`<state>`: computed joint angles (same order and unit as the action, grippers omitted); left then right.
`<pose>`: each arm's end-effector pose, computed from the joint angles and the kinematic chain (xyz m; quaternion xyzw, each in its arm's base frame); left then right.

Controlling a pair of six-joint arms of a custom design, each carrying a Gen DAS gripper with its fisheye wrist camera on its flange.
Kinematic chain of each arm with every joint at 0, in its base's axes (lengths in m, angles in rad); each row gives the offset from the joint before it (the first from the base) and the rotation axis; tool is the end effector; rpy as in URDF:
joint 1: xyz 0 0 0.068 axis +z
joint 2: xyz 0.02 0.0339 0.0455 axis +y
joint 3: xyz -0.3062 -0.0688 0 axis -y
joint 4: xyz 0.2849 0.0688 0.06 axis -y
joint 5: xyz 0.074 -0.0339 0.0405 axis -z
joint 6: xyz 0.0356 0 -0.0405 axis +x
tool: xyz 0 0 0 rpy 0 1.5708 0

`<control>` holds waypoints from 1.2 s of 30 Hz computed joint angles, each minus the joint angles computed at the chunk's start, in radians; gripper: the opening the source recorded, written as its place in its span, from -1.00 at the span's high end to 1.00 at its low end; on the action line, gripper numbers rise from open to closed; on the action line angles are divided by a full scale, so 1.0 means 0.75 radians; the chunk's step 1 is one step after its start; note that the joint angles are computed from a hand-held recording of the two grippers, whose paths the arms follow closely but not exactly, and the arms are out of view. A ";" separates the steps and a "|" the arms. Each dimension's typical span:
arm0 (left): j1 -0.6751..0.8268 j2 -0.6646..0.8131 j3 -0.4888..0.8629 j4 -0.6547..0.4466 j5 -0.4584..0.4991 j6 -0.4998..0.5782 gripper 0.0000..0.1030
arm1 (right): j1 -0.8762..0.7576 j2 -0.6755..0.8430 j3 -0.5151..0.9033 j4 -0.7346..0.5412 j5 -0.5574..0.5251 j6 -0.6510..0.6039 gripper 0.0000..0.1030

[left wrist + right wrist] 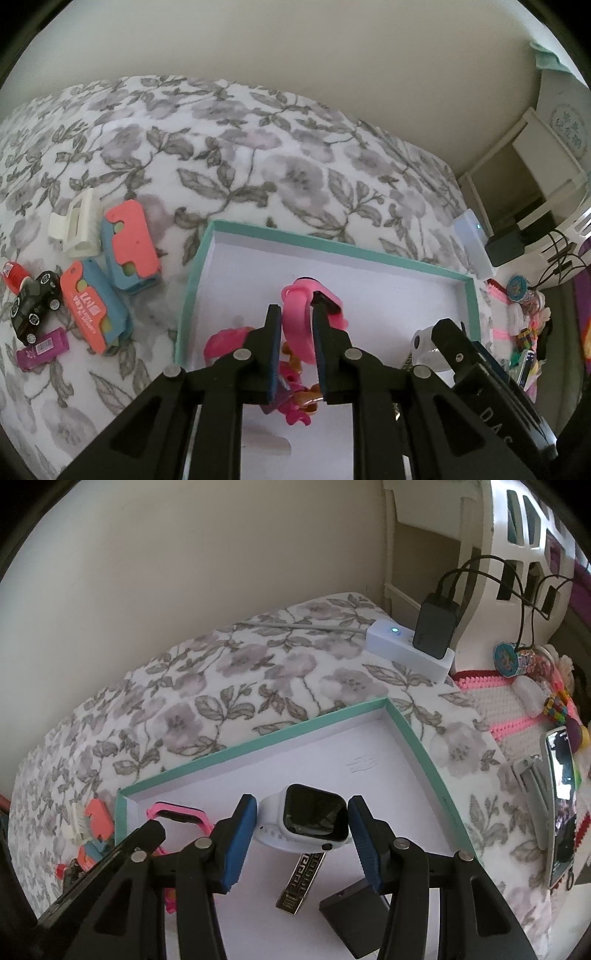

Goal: Organize rigid objects
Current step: 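Carry the pink band and white smartwatch over the tray with both tools, then lower the band and smartwatch into the tray and open both tools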

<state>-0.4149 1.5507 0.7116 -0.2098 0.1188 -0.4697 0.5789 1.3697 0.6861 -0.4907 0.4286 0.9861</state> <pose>0.2759 -0.1261 0.1530 -0.0111 0.9645 -0.1621 0.2082 0.2246 0.1292 0.1820 0.2347 0.9297 -0.0122 0.2835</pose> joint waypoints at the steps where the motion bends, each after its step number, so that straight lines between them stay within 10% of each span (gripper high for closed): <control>1: 0.002 -0.003 0.000 -0.004 0.004 0.001 0.58 | 0.001 0.003 0.001 0.000 -0.001 -0.004 -0.06; 9: 0.024 -0.085 0.010 -0.093 -0.018 0.026 -0.11 | 0.008 -0.012 0.003 0.005 -0.009 -0.010 -0.06; 21: 0.060 -0.142 0.019 -0.244 -0.248 0.013 -0.37 | 0.031 0.008 0.024 -0.012 -0.012 -0.022 -0.07; 36: 0.325 -0.170 -0.053 -0.286 -0.235 0.019 -0.72 | 0.078 0.087 0.070 -0.027 -0.005 -0.052 -0.27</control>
<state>-0.1711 1.4229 0.6716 -0.4244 -0.0571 -0.4554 0.6375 1.4350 0.7386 -0.5112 0.4252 0.9468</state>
